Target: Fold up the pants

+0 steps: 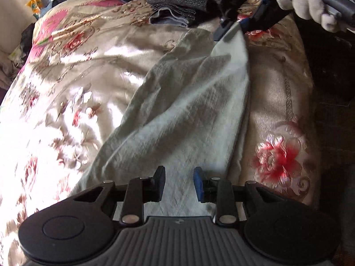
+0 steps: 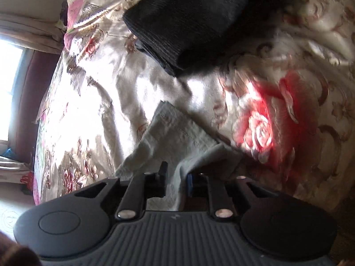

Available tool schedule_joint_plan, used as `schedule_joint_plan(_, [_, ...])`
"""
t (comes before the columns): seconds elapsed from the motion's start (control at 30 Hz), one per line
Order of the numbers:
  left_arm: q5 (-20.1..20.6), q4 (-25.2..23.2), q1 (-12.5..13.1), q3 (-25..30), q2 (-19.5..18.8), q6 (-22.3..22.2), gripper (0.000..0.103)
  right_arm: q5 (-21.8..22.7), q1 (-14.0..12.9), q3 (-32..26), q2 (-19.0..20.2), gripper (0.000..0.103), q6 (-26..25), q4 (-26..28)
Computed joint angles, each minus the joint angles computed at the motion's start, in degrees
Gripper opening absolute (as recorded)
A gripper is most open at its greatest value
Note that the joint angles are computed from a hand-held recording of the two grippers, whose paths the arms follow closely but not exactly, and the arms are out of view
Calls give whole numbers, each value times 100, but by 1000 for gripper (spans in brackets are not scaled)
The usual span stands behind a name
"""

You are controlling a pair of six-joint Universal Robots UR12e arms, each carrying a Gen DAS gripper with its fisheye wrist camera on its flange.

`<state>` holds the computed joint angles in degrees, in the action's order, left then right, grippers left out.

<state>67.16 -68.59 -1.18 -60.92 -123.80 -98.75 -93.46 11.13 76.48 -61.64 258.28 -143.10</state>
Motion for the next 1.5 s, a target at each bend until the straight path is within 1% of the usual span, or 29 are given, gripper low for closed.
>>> schedule_joint_plan(0.03, [-29,11,1,-3,3,16,43,-175,27,-31,3,4,-218,-100])
schedule_joint_plan(0.07, [-58,-1,2,11,-5,21,44,-321,54,-1,-3,4,-388,-360])
schedule_joint_plan(0.1, [-73,-44,3,40,-21,18,45,-386,68,21,-8,6,-478,-506])
schedule_joint_plan(0.13, [-69,-64,3,45,-28,6,46,-281,50,28,-21,8,-575,-412])
schedule_joint_plan(0.17, [-51,-100,2,52,-37,14,47,-119,22,-5,-27,9,-665,-138])
schedule_joint_plan(0.23, [22,-147,7,19,-25,78,47,148,-19,-134,-35,10,-844,698])
schedule_joint_plan(0.27, [36,-136,11,-1,-17,100,47,221,-32,-157,-60,11,-1009,973])
schedule_joint_plan(0.3, [25,-148,21,-8,-14,108,47,173,-28,-159,-94,17,-1144,1115])
schedule_joint_plan(0.33, [12,-190,31,1,-15,96,47,91,-28,-141,-143,21,-1279,1194])
schedule_joint_plan(0.37, [20,-219,36,8,-19,63,48,50,-43,-95,-191,34,-1358,1185])
schedule_joint_plan(0.4, [36,-214,35,2,-22,26,48,46,-76,-38,-236,42,-1463,1132])
schedule_joint_plan(0.47, [88,-195,17,-2,-29,-47,48,115,-155,-26,-256,42,-1807,1110])
schedule_joint_plan(0.53, [132,-126,-18,1,-39,-202,48,260,-250,-71,-216,42,-2301,1083])
schedule_joint_plan(0.6, [108,-16,-52,-8,-37,-471,48,699,-384,-100,-141,43,-2698,950])
schedule_joint_plan(0.67, [134,43,-109,7,-43,-724,48,1270,-519,-200,9,43,-3313,990])
schedule_joint_plan(0.73, [279,108,-197,23,-61,-913,48,1672,-615,-271,134,43,-3934,1090])
schedule_joint_plan(0.77, [358,177,-241,3,-60,-989,48,1900,-673,-283,176,46,-4148,1102])
schedule_joint_plan(0.87, [514,240,-330,-12,-55,-1202,48,2694,-875,-170,178,44,-4394,936])
schedule_joint_plan(0.93, [562,169,-373,37,-70,-1308,48,3146,-1012,-9,122,41,-4407,751])
schedule_joint_plan(0.97, [577,135,-391,64,-81,-1337,48,3262,-1055,74,105,35,-4387,649])
schedule_joint_plan(1.0, [563,125,-404,76,-90,-1335,48,3393,-1097,151,107,33,-4347,543])
schedule_joint_plan(1.1, [451,136,-424,95,-116,-1238,48,3780,-1131,206,238,36,-4157,56])
schedule_joint_plan(1.2, [398,28,-438,194,-187,-1105,48,4326,-1126,121,478,36,-3744,-502])
schedule_joint_plan(1.23, [409,-5,-444,235,-212,-1026,49,4392,-1127,124,489,34,-3746,-537])
schedule_joint_plan(1.3, [404,16,-446,278,-234,-868,50,4402,-1149,231,428,25,-3760,-593])
schedule_joint_plan(1.33, [400,45,-444,283,-238,-818,51,4393,-1161,295,405,22,-3688,-659])
schedule_joint_plan(1.4, [415,99,-445,283,-250,-768,52,4431,-1178,337,437,21,-3519,-808])
schedule_joint_plan(1.47, [455,123,-457,286,-267,-816,54,4481,-1153,210,551,22,-3636,-859])
schedule_joint_plan(1.5, [482,141,-468,287,-276,-880,54,4564,-1139,129,648,21,-3609,-983])
